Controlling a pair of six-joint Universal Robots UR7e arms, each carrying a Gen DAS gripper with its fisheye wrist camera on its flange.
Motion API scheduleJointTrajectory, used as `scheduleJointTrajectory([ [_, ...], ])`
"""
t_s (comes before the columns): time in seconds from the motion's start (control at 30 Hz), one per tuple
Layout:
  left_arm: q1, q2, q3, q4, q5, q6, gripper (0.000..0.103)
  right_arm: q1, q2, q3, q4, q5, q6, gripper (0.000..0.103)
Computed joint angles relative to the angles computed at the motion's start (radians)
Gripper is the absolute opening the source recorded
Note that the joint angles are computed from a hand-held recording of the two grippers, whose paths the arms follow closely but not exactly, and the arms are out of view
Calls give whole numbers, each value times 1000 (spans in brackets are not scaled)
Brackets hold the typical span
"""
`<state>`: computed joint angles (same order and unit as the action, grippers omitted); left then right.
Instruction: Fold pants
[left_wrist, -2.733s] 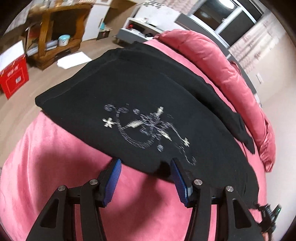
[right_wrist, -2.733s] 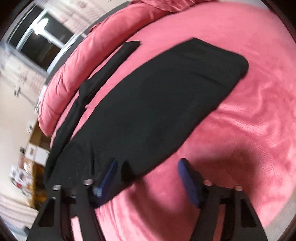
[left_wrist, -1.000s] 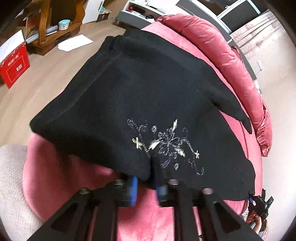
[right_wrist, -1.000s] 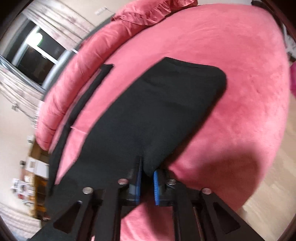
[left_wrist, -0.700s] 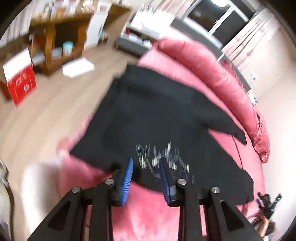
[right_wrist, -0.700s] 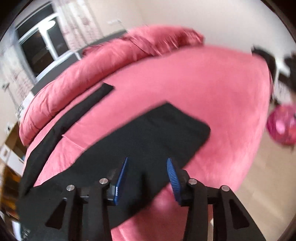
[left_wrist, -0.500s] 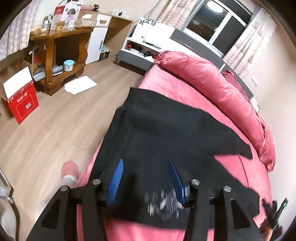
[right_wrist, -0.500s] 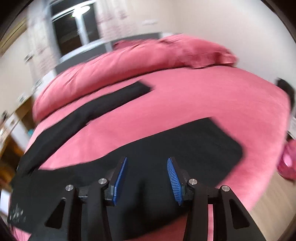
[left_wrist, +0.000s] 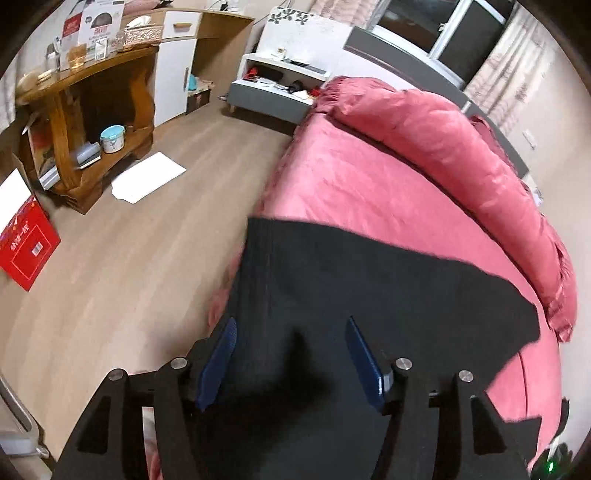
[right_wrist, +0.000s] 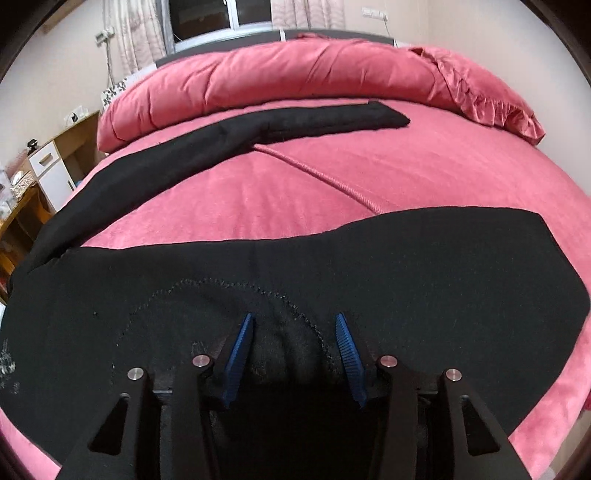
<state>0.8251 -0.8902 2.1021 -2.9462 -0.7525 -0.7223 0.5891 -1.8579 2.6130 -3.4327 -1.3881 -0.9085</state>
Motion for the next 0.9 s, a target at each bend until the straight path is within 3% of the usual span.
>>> scheduleJointTrajectory([
  [0.2,125,78,-143,-83,-9,122,67,-18,32,20,-67,47,-19,56],
  [0.37,216,146,-261,-41,-131,172,67,-7,52,11,-72,45,-19,61],
  [0.5,253,183,-269,-145,-207,173,63,-5,57,10,-71,44,-22,62],
  [0.53,257,192,-268,-168,-222,166,52,-5,58,8,-67,45,-21,63],
  [0.6,240,204,-277,-119,-155,125,34,-4,60,7,-68,42,-21,63],
  [0.7,221,197,-257,-152,-140,163,14,2,68,6,-76,34,-22,64],
  [0.73,213,193,-253,-147,-131,174,10,1,68,5,-75,35,-23,64],
  [0.9,125,161,-182,-214,-60,282,8,1,67,7,-76,35,-23,64],
])
